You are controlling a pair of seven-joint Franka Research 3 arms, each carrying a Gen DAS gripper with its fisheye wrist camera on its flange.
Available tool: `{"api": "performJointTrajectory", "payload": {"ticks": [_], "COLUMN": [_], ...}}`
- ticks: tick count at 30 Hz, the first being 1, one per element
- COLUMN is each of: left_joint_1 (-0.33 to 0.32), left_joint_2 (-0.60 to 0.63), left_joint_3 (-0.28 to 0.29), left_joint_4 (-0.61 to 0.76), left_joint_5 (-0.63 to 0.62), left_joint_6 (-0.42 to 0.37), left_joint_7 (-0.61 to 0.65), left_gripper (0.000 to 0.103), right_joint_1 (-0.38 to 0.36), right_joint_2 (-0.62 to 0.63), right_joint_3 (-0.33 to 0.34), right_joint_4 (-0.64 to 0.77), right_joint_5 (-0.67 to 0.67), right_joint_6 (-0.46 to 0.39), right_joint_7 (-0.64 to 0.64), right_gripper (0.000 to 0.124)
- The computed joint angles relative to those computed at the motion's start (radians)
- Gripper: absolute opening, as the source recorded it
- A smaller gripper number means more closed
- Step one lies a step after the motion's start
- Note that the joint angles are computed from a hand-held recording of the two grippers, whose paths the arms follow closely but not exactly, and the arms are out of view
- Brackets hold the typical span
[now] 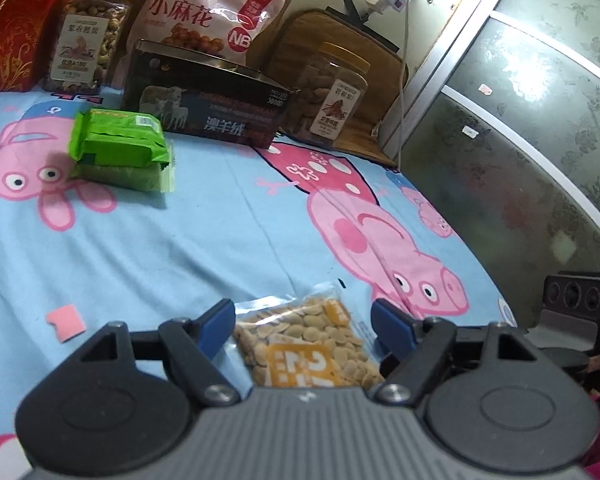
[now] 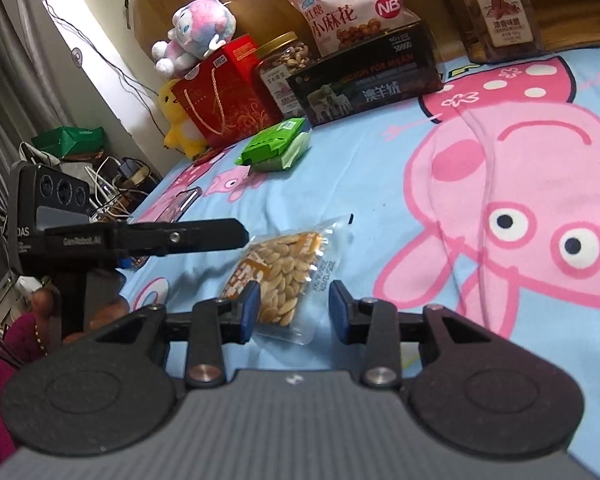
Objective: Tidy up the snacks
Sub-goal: 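Lift the peanut bag with the right gripper toward the left gripper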
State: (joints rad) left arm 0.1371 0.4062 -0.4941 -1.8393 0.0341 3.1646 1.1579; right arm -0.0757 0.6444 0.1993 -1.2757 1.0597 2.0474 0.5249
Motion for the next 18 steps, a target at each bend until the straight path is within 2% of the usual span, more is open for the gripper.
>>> {"api": "performJointTrajectory", "payload": {"ticks": [2, 5, 8, 9, 12, 13, 14, 15, 18], "left_joint_1": [0.054, 0.240, 0.352, 0.344, 0.233, 0.210, 0.209, 0.212, 0.144], "left_joint_2": [-0.010, 0.006, 0.050, 0.057, 0.041, 0.041, 0.046, 0.056, 0.047], "left_joint_3": [-0.054, -0.254, -0.383, -0.381, -0.262, -0.240, -0.241, -0.251, -0.177], "left_joint_4": [-0.023, -0.063, -0.070, -0.061, -0.040, -0.031, -0.025, -0.017, -0.005], "left_joint_5": [-0.020, -0.073, -0.086, -0.109, -0.068, -0.063, -0.064, -0.067, -0.052], "left_joint_6": [0.005, 0.013, 0.006, -0.004, -0.005, -0.008, -0.010, -0.009, -0.004], "left_joint_7": [0.011, 0.056, 0.077, 0.096, 0.037, 0.033, 0.036, 0.042, 0.025], "left_gripper": [0.079, 0.080, 0.080, 0.080, 0.081, 0.081, 0.080, 0.080, 0.080], "right_joint_1": [0.002, 0.004, 0.005, 0.005, 0.009, 0.008, 0.005, -0.003, -0.036], "right_joint_2": [0.007, 0.015, 0.004, 0.001, -0.009, -0.009, -0.005, 0.004, 0.073], "right_joint_3": [-0.003, -0.001, 0.006, 0.007, 0.009, 0.009, 0.010, 0.014, 0.038], "right_joint_4": [0.010, 0.022, 0.004, -0.002, -0.019, -0.020, -0.017, -0.006, 0.077], "right_joint_5": [-0.010, -0.021, -0.016, -0.013, -0.002, 0.001, 0.007, 0.020, 0.076], "right_joint_6": [-0.004, -0.008, -0.001, 0.001, 0.013, 0.008, -0.004, -0.026, -0.141], "right_joint_7": [0.003, 0.009, -0.022, -0.032, -0.054, -0.056, -0.050, -0.034, 0.081], "right_gripper": [0.043, 0.044, 0.048, 0.050, 0.050, 0.050, 0.050, 0.050, 0.050]}}
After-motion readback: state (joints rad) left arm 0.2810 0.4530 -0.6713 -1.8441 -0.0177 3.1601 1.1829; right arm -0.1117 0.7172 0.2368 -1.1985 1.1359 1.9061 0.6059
